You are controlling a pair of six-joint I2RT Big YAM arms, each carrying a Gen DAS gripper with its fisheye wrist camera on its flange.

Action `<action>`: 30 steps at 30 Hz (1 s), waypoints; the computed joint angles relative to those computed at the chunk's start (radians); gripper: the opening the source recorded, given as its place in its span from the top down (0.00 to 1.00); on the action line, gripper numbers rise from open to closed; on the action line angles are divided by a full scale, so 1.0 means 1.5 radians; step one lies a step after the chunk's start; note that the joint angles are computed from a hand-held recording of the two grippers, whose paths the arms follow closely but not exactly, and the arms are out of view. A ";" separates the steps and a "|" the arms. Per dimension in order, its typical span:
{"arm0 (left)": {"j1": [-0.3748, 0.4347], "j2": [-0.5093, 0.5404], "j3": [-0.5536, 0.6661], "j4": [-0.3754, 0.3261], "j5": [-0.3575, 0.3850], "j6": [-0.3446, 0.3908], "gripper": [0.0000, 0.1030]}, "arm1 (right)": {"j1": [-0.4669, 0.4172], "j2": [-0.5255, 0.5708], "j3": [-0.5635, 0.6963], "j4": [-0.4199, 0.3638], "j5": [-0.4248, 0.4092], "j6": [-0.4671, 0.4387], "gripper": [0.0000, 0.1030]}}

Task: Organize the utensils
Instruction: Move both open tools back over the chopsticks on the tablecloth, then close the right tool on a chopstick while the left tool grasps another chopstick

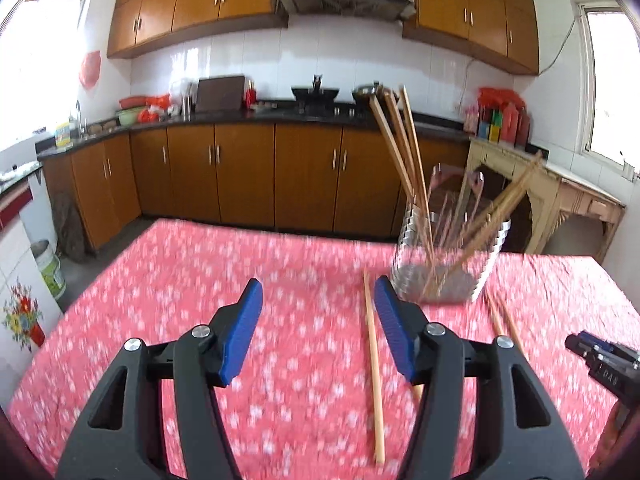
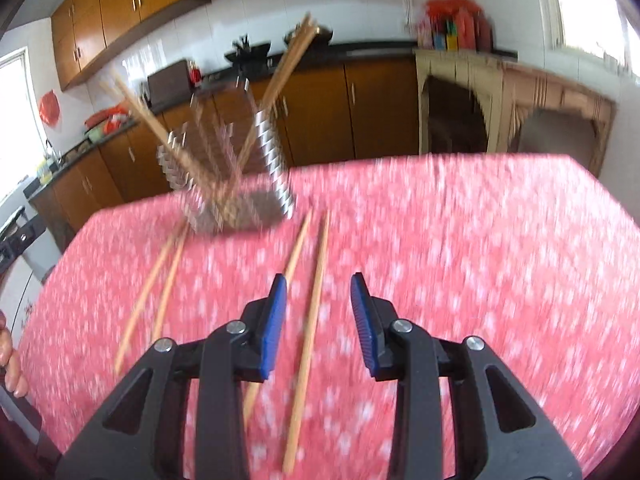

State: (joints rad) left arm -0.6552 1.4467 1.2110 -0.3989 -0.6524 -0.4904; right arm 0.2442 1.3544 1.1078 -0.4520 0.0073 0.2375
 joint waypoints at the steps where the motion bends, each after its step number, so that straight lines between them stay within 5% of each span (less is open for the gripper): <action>1: -0.003 -0.002 -0.007 -0.002 0.001 -0.004 0.43 | 0.008 -0.011 -0.023 0.001 0.003 0.005 0.67; 13: -0.032 -0.007 -0.061 -0.009 0.020 -0.018 0.43 | 0.063 -0.025 -0.087 -0.021 0.027 0.014 0.76; 16: -0.036 -0.003 -0.063 -0.014 0.028 -0.024 0.43 | 0.078 -0.022 -0.093 -0.017 0.074 0.006 0.91; 30: -0.041 0.039 -0.041 -0.056 0.082 -0.026 0.43 | -0.047 0.079 0.040 -0.116 0.093 0.090 0.92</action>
State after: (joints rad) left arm -0.7171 1.5052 1.1500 -0.4824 -0.5290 -0.5292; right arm 0.1735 1.4728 1.1671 -0.6259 0.1473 0.3724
